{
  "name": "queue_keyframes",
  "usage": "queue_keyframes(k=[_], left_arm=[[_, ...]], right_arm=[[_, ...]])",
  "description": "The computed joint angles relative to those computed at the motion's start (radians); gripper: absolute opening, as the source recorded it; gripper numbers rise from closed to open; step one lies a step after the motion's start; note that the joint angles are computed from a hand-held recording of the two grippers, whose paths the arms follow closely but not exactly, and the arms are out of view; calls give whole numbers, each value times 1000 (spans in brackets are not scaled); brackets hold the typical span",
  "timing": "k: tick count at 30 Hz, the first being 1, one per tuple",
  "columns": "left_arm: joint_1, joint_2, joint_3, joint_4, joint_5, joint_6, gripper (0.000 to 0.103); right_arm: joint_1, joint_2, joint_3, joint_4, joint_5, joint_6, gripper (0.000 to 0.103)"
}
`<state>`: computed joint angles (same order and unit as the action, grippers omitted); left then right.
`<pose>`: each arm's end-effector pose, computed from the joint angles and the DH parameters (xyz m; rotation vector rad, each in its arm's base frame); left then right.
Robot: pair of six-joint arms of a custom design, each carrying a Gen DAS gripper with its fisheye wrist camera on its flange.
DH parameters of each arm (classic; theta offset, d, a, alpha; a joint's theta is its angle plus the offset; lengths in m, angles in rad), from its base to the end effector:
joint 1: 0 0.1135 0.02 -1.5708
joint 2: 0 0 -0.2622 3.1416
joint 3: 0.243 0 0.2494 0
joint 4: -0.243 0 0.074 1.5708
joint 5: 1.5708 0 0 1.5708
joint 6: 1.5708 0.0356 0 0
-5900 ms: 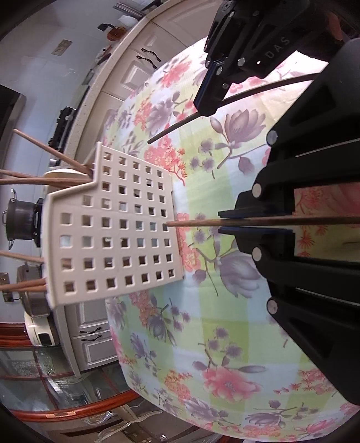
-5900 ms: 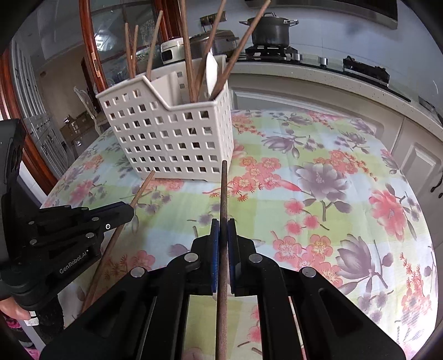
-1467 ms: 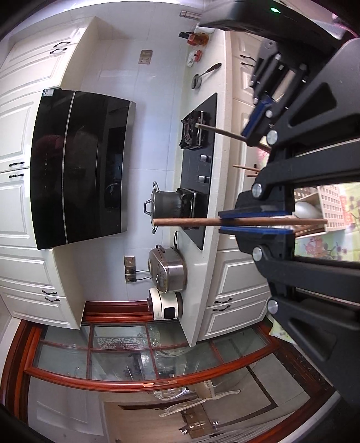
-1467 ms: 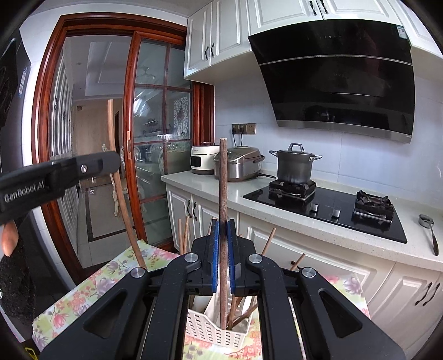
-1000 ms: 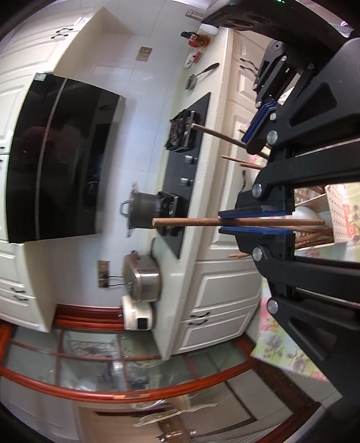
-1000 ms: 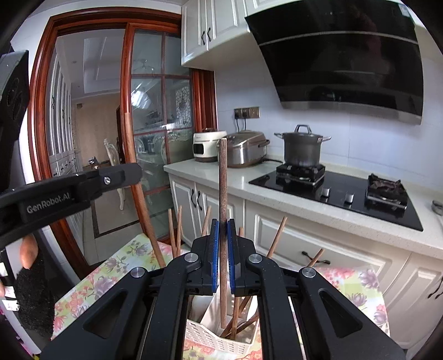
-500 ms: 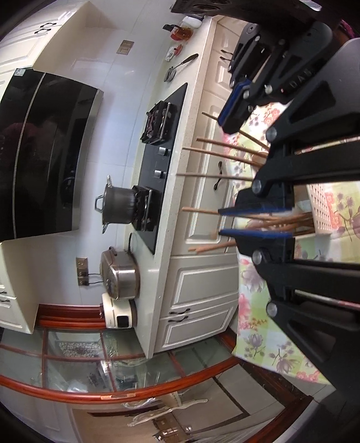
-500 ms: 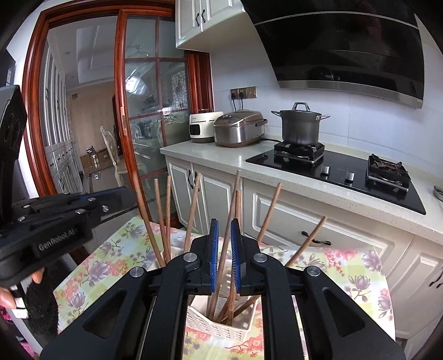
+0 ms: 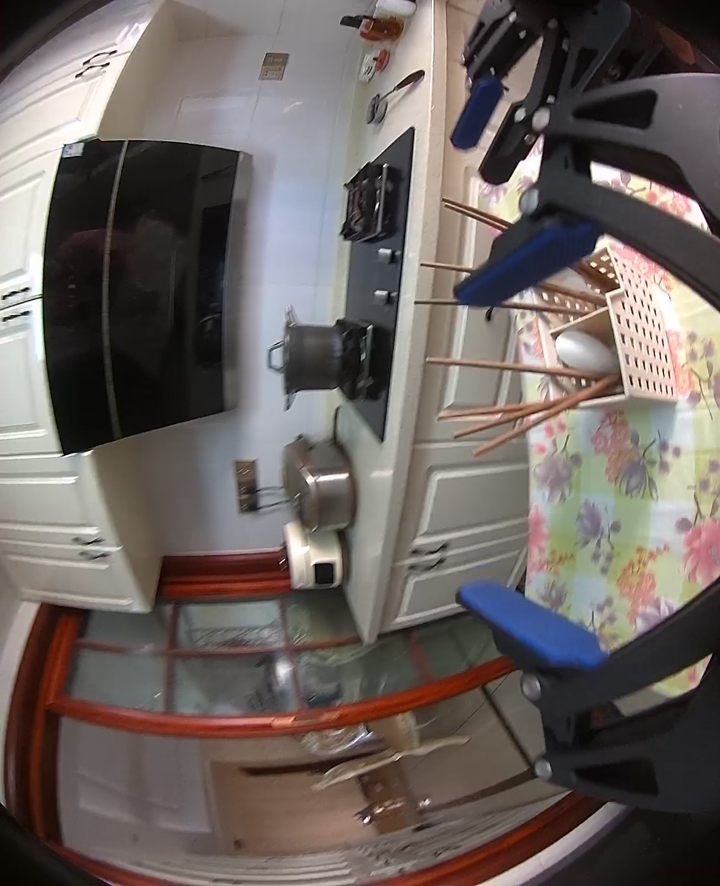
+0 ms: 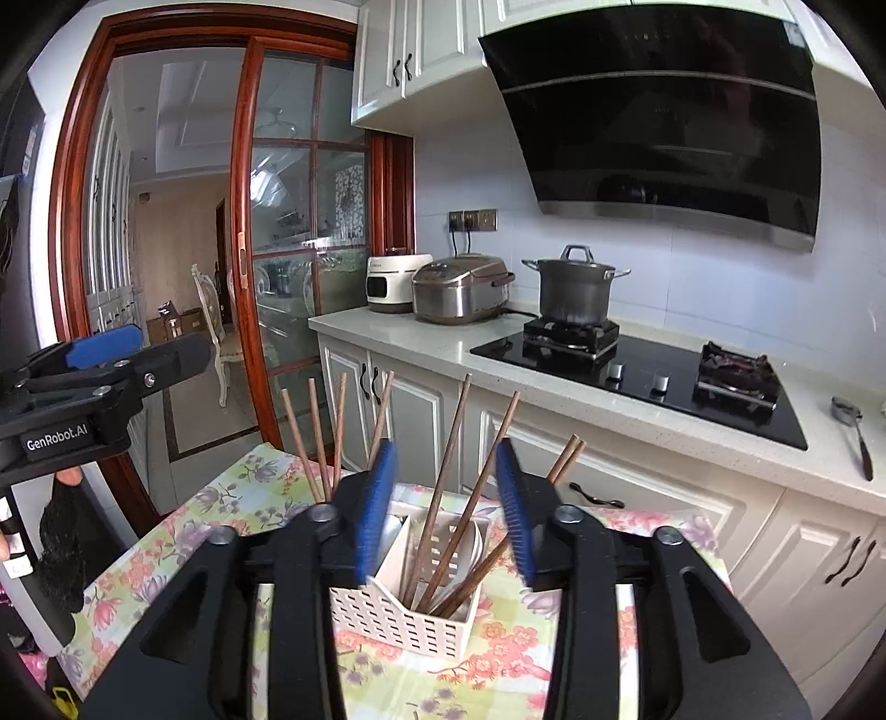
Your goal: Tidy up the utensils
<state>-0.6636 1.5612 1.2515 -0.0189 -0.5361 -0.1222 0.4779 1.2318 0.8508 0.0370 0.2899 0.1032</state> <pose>0.2990 -0.2107 0.3253 0.1418 1.8466 -0.0368 0.2547 0.1205 0.2900 -0.1613 1.8947 0.1169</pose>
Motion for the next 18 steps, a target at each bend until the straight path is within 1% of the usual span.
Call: queue_keyframes(k=[3,4,6,8,10,13,15,18], left_arm=[[-35,-66,-82,19,-44,3,98],[-48,-82,-95,0,-73,-13,98],[-74,-126,-161,22,-89,-21,98],[-100,-166,-214,29,-107,-33,98],[-127,-202,-271,50,-130,-47,98],[-165,-238,-332,45,-161,-86,98],[-193,-242,-356,44,-189,-111,98],[-205,-262,-397,52,-178,-157,98]], right_arm=[[45,-82,-65,4,54,1,54],[65,-122,-97,10,74,9,58],[95,-176,-138,8,103,19,63],[133,-245,-184,-5,139,35,71],[160,-299,-211,-36,158,55,77],[181,-367,-242,-85,192,94,82],[191,-391,-254,-112,204,121,83],[204,-417,-276,-145,215,159,84]])
